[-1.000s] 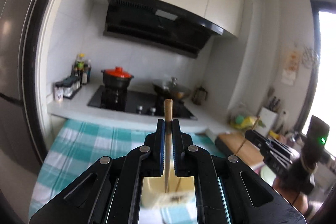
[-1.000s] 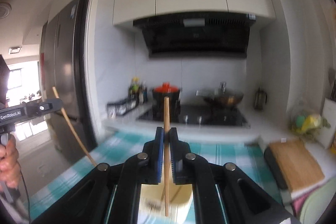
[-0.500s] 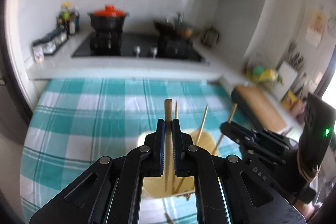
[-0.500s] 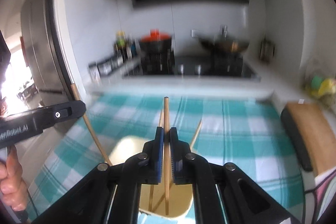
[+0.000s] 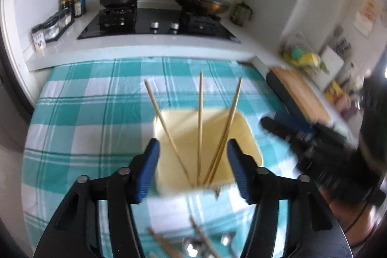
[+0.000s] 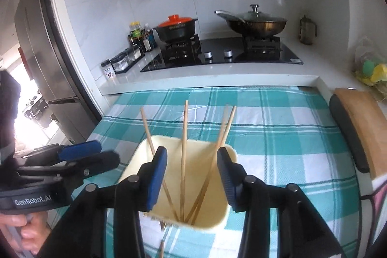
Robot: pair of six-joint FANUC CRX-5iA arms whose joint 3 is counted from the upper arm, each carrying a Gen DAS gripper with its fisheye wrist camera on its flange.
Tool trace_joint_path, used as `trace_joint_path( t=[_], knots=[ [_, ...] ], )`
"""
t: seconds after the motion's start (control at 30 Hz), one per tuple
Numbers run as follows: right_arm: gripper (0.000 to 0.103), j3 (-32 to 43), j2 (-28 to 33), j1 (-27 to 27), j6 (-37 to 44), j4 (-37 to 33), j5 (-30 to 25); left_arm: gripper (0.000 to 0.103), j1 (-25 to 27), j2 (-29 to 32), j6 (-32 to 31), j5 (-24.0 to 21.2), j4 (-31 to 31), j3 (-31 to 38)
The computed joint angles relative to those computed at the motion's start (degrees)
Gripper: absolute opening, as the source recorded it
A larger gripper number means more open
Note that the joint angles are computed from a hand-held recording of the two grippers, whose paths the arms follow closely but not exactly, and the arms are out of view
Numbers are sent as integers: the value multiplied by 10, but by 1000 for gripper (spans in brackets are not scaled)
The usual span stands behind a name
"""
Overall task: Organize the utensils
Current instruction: 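Move the right tool back toward the metal spoons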
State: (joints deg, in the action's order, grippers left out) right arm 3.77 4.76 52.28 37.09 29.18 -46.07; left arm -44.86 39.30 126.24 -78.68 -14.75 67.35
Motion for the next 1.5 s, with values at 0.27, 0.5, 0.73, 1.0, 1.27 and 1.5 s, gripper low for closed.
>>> trace_joint_path(
  t=[0.27, 0.5, 0.73, 1.0, 1.27, 1.5],
  knots=[
    [51, -198, -143, 108, -37, 71, -68, 74, -78, -180, 17, 49, -26, -328],
    [51, -415, -279, 317, -317, 150, -185, 74, -164, -252, 237, 139, -17, -497],
    [51, -483, -337, 457, -481, 154, -308, 74, -205, -226, 341, 67, -84, -464],
    [51, -483, -317, 422, -489, 155, -252, 74, -198, -222, 414, 71, -105, -480],
    [44, -430, -243, 310, -390, 160, -113, 74, -185, -200, 433, 71, -126, -455],
    [32, -390, -194, 258, -332, 129, -58, 74, -164, -193, 464, 76, -130, -455]
  ],
)
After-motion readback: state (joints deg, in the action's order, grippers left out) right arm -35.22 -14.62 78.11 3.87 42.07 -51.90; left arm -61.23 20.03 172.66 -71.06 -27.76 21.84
